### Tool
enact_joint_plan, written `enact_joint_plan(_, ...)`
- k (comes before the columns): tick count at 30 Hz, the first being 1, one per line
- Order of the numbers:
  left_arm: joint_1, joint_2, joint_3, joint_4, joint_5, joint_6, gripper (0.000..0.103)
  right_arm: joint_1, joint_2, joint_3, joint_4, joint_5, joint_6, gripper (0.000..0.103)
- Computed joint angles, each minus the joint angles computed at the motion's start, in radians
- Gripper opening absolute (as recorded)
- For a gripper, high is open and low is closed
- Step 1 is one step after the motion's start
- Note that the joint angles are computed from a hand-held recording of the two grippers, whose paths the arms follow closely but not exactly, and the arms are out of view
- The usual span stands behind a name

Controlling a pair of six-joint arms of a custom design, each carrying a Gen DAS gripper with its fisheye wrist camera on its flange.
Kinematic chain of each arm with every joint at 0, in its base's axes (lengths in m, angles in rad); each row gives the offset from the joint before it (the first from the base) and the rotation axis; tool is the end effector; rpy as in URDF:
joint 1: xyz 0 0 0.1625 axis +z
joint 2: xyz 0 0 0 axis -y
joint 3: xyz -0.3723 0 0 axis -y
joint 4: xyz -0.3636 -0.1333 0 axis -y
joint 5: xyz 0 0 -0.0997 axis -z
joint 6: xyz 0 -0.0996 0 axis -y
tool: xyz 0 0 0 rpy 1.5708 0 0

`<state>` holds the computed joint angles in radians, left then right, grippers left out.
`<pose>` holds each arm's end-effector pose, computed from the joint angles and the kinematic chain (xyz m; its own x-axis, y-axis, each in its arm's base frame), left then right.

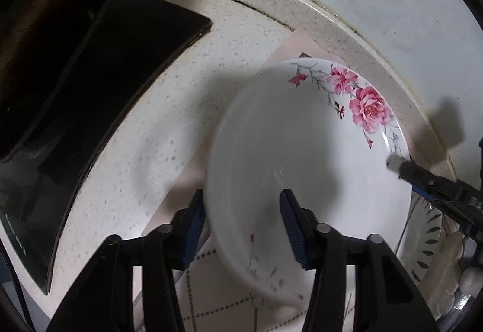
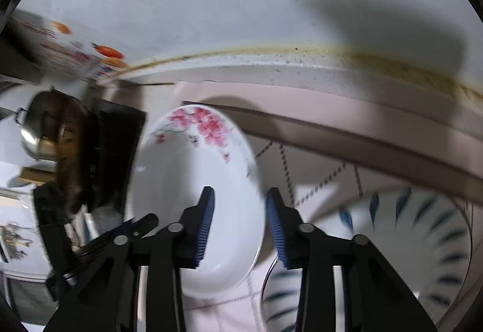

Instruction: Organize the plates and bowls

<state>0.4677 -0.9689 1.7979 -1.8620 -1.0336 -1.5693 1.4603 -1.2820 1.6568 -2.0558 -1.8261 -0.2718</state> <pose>-0.3617 -0.3891 0.0767 -0.7668 -0.3859 -0.5129 -0.1522 0.8856 -0.4387 0.0464 -0.5626 0.3015 -0.9529 -0.1358 0.2713 -0.1518 0.9877 -0.0386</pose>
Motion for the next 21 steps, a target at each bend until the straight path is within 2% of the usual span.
enact_joint_plan(2,0.003,0.01,-0.012,0.028,0.008,-0.009,0.037,0.004,0.033,-0.011,-0.01,-0.032,-0.014,0.02)
enact_joint_plan(5,0.003,0.004,-0.005,0.037,0.019,-0.023,0.029,0.002,0.045,-0.004,-0.029,-0.049,-0.037,0.015)
enact_joint_plan(13,-0.011,-0.022,0.022,0.032,0.02,-0.033,0.026,0.003,0.024,0.028,-0.062,-0.054,-0.083,0.014)
enact_joint_plan(21,-0.073,-0.049,0.02,0.066,0.025,-0.042,0.026,0.018,-0.052,0.061,-0.058,-0.05,-0.102,0.014)
